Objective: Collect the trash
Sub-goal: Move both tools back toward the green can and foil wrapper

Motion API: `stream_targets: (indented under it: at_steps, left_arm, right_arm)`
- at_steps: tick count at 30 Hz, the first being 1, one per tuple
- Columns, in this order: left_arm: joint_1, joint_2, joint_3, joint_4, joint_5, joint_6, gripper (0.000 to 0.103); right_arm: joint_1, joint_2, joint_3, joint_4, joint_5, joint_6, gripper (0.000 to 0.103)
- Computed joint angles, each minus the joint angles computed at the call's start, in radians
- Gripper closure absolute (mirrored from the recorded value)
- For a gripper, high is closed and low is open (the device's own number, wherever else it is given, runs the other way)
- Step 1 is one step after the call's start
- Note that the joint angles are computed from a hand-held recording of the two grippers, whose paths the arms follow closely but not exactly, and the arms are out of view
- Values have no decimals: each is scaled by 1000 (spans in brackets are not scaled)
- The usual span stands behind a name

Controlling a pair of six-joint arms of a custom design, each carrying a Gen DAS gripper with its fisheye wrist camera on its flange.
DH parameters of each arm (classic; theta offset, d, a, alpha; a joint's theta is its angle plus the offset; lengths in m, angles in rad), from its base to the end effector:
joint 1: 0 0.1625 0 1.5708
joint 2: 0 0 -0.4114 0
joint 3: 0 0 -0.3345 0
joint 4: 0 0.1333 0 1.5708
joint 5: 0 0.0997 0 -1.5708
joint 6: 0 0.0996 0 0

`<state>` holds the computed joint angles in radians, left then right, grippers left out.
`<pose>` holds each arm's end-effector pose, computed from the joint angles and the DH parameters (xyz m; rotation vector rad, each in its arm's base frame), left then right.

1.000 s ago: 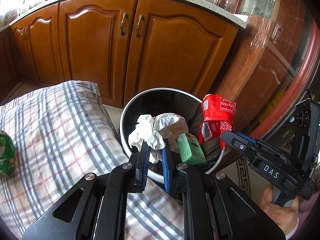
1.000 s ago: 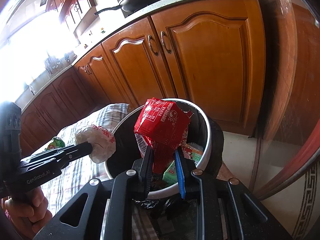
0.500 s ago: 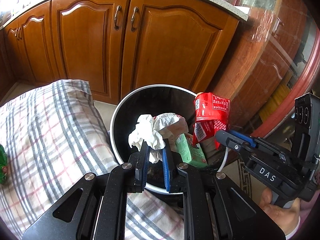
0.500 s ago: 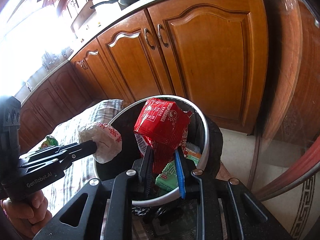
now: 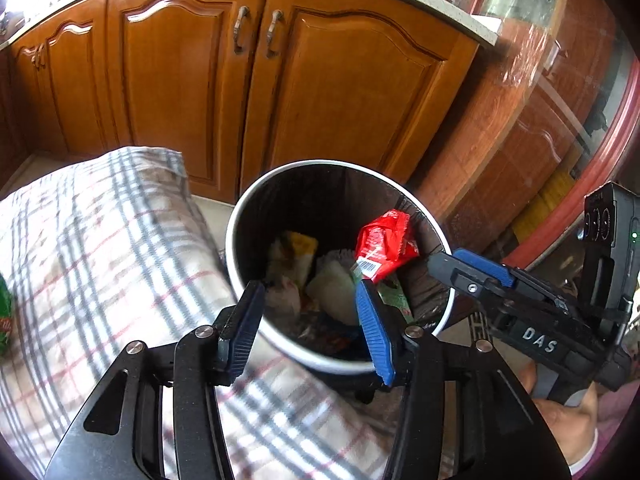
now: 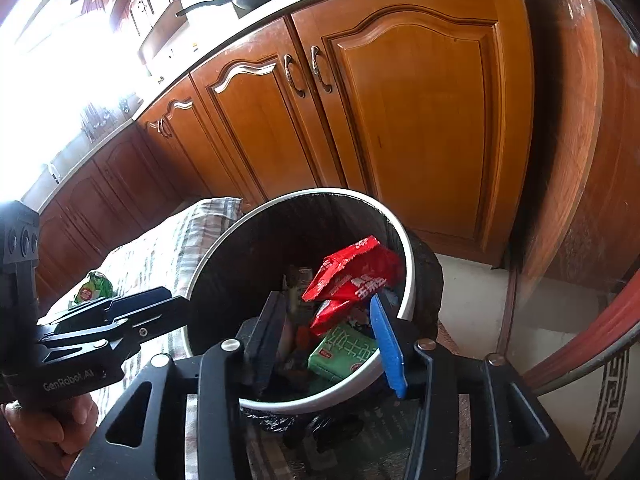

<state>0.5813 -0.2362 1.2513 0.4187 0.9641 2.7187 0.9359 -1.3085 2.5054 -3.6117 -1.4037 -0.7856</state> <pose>-0.3042 -0.4273 -0.1201 0.6949 2.5932 -0.6853 -0.0979 -0.3856 0.2577 0.2853 -2.5155 0.9993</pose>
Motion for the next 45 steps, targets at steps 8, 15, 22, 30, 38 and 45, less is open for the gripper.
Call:
stream_targets:
  at_steps: [8, 15, 22, 30, 38, 45]
  left_arm:
    - [-32, -139, 292, -179, -77, -87, 50]
    - [-57, -262, 553, -276, -145, -236, 48]
    - [-63, -392, 762, -325, -221, -375, 48]
    - [-43, -494, 906, -344, -286, -462, 48]
    - [29, -566, 934, -350, -319, -399, 48]
    - [185, -612, 833, -368, -310, -148, 49]
  right_arm:
    - [-29, -7, 104, -100, 113, -19, 13]
    - [16, 65, 210, -215, 152, -43, 4]
    - [123, 218, 230, -284, 73, -10, 4]
    - [240, 433, 226, -464, -6, 15, 4]
    - [340, 507, 156, -417, -70, 80, 4]
    - [365, 504, 105, -336, -67, 130, 5]
